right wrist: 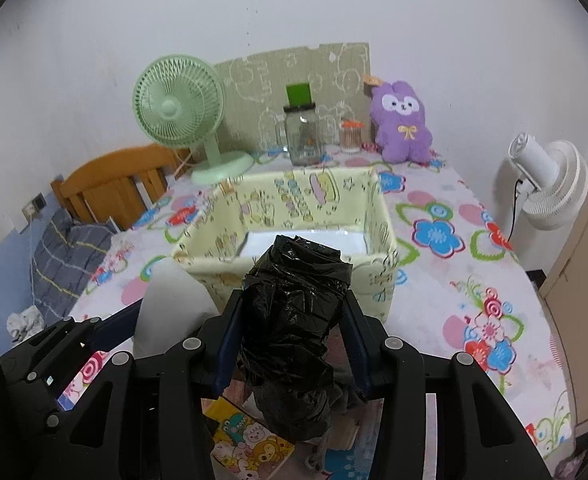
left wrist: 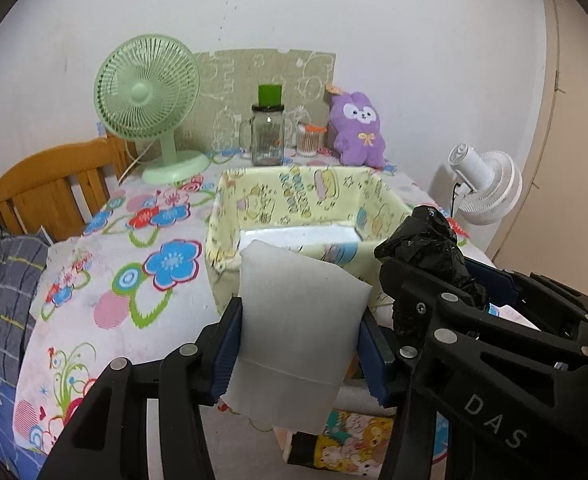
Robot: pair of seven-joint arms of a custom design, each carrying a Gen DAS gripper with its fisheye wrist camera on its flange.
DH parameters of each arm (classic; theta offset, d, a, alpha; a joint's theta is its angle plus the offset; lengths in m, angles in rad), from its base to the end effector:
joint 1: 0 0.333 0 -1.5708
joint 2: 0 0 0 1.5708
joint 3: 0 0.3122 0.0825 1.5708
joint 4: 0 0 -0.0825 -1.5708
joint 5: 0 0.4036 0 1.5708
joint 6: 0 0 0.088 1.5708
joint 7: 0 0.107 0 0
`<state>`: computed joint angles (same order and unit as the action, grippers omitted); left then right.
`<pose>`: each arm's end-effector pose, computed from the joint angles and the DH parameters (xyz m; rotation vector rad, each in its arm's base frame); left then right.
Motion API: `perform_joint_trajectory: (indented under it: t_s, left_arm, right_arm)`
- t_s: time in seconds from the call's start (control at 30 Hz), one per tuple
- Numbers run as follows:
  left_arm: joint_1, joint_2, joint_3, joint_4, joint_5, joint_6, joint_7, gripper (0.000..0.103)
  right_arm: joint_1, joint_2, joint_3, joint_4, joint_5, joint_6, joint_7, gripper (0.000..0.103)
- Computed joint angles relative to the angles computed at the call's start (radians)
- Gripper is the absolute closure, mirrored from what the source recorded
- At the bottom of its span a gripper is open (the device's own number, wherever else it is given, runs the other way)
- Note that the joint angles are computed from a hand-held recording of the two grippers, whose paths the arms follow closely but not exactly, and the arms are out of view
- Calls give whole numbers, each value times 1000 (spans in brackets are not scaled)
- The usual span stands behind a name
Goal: Organize soft objects
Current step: 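Lift the white pad and black bag and carry both over the fabric box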
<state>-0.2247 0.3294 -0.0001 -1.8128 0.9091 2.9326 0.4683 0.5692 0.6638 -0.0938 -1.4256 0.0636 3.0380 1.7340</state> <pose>0.6592 -0.2024 0.4194 -1.7536 1.6583 -0.8353 0.6924 0.3736 0.4105 -1.8048 1.3283 -0.5273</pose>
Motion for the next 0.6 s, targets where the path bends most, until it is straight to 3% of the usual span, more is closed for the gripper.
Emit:
perform_joint_trajectory:
  t_s: [0.37,0.6]
  left_arm:
    - [-9,-15,-17,47,22,-39,20,48]
    - [-10,-6,-28,86,1,-60,54,48]
  right_arm:
    - [10,-66,-21,-43,-7,21,5,53]
    - [-22,-78,12,-31,2,17,-18,53]
